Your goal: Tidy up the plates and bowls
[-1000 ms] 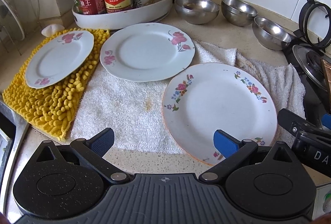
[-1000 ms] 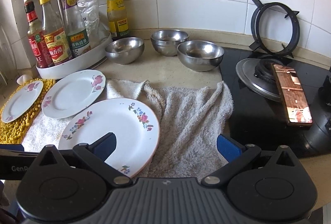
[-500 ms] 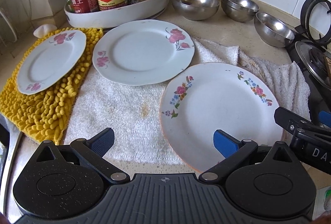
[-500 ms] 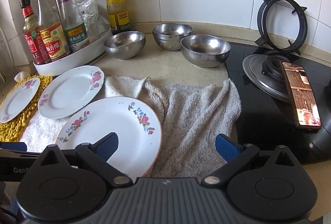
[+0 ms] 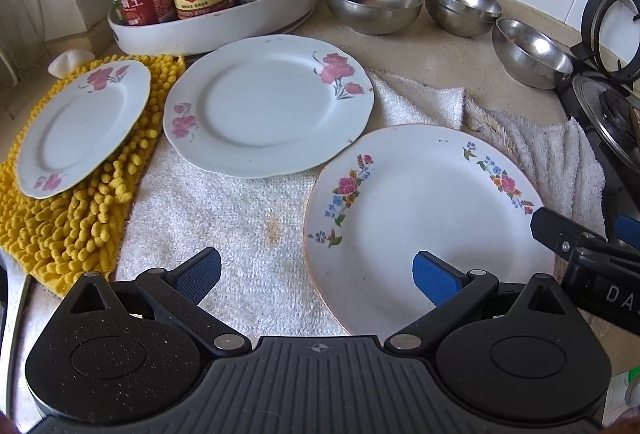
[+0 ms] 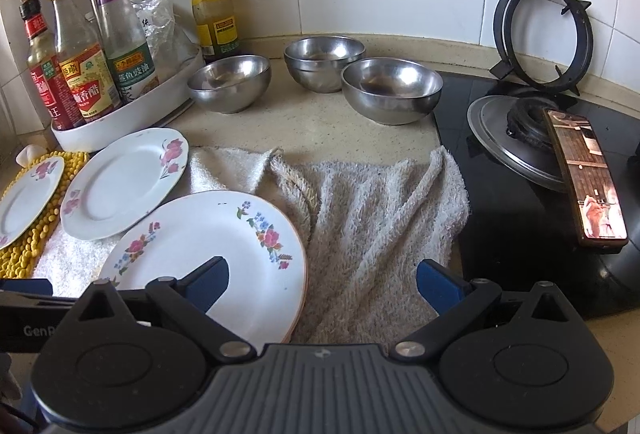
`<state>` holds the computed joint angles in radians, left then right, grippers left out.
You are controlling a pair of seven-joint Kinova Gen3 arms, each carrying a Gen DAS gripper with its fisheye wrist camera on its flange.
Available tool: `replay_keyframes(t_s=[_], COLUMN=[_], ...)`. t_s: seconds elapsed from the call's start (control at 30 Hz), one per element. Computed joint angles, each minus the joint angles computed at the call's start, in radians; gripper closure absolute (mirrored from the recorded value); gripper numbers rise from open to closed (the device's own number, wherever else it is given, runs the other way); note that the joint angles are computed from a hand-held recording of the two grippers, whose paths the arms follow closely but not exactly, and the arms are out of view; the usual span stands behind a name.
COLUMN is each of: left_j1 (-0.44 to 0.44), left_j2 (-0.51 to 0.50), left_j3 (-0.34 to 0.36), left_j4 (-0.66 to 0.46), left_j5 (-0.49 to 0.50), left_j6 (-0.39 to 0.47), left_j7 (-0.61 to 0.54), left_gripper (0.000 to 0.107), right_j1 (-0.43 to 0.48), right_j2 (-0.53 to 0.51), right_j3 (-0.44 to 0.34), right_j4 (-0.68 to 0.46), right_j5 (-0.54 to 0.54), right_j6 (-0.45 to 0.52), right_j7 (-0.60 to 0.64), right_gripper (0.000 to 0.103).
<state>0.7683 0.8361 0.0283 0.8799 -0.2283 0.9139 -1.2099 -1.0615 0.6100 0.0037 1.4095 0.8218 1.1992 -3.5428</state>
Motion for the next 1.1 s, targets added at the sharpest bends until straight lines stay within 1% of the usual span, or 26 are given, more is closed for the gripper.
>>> replay_keyframes(t_s=[0.07,0.17,0.2,0.3,0.33,0.4,0.43,0.53,0.57,0.6,0.63,0.67,0.73,0.77,0.8,0.83,0.87,0.9,0.93,0.97,1.0,1.03,1.07,1.1], left_j1=[-0.004,-0.018,-0.024,-0.05,-0.06,-0.086,-0.095,-0.119,-0.127,-0.134,-0.141,-0.152,-0.189,-0.202,-0.21,-0.212,-0.209,-0.203,-0.192,-0.192,-0.189,-0.19,-0.189,-0.173], left_j2=[0.006,0.024,0.029,0.042,0.044,0.045,0.05,0.061,0.066,0.067,0.067,0.068,0.074,0.074,0.072,0.073,0.078,0.082,0.084,0.08,0.083,0.089,0.094,0.093], left_j3=[0.004,0.015,0.019,0.04,0.048,0.071,0.078,0.1,0.106,0.111,0.113,0.119,0.147,0.155,0.156,0.155,0.152,0.147,0.135,0.134,0.132,0.136,0.137,0.121], left_j4=[-0.006,-0.034,-0.04,-0.058,-0.059,-0.055,-0.061,-0.075,-0.082,-0.083,-0.081,-0.083,-0.092,-0.089,-0.084,-0.087,-0.1,-0.112,-0.119,-0.117,-0.126,-0.139,-0.148,-0.149], left_j5=[0.003,0.018,0.024,0.052,0.066,0.096,0.108,0.142,0.155,0.168,0.179,0.194,0.242,0.265,0.284,0.296,0.301,0.301,0.298,0.305,0.311,0.322,0.331,0.323], left_j6=[0.004,0.031,0.035,0.047,0.044,0.027,0.027,0.015,0.015,0.01,0.001,0.0,0.008,0.004,-0.001,0.002,0.014,0.026,0.032,0.038,0.051,0.065,0.072,0.065], left_j7=[-0.009,-0.03,-0.04,-0.087,-0.103,-0.153,-0.179,-0.27,-0.295,-0.319,-0.34,-0.361,-0.414,-0.429,-0.434,-0.439,-0.445,-0.452,-0.448,-0.443,-0.434,-0.426,-0.414,-0.393], left_gripper=[0.005,0.005,0.005,0.007,0.007,0.009,0.009,0.01,0.01,0.013,0.015,0.018,0.018,0.019,0.021,0.022,0.022,0.022,0.023,0.023,0.023,0.023,0.026,0.027], right_j1=[0.015,0.079,0.089,0.101,0.102,0.132,0.14,0.138,0.143,0.154,0.151,0.136,0.093,0.086,0.095,0.113,0.118,0.11,0.117,0.141,0.181,0.222,0.248,0.261], right_j2=[0.002,0.003,0.003,0.001,-0.006,-0.021,-0.022,-0.013,-0.014,-0.017,-0.023,-0.029,-0.034,-0.039,-0.048,-0.057,-0.064,-0.064,-0.073,-0.086,-0.104,-0.116,-0.121,-0.128], right_j3=[-0.013,-0.088,-0.094,-0.084,-0.077,-0.086,-0.086,-0.071,-0.074,-0.091,-0.089,-0.074,-0.009,0.015,0.02,0.009,0.013,0.025,0.017,-0.008,-0.053,-0.096,-0.12,-0.126], right_j4=[0.003,0.005,0.007,0.014,0.029,0.056,0.058,0.038,0.037,0.034,0.035,0.035,0.042,0.05,0.066,0.082,0.095,0.104,0.127,0.152,0.174,0.194,0.21,0.233], right_j5=[0.006,0.026,0.023,0.007,0.004,-0.006,-0.016,-0.045,-0.051,-0.051,-0.051,-0.055,-0.08,-0.101,-0.118,-0.122,-0.127,-0.117,-0.092,-0.061,-0.031,-0.011,0.012,0.033], right_j6=[-0.011,-0.022,-0.034,-0.082,-0.108,-0.178,-0.197,-0.191,-0.189,-0.175,-0.164,-0.151,-0.148,-0.17,-0.208,-0.249,-0.289,-0.315,-0.354,-0.395,-0.436,-0.476,-0.507,-0.543], right_j7=[-0.003,-0.003,0.005,0.014,0.002,-0.01,-0.01,0.015,0.022,0.02,0.005,-0.006,0.019,0.047,0.062,0.069,0.088,0.114,0.124,0.117,0.095,0.084,0.09,0.09], right_gripper=[0.0,0.0,0.0,0.0,0.0,0.0,0.0,0.0,0.003,0.006,0.007,0.007,0.007,0.007,0.007,0.008,0.008,0.008,0.008,0.009,0.012,0.011,0.011,0.011])
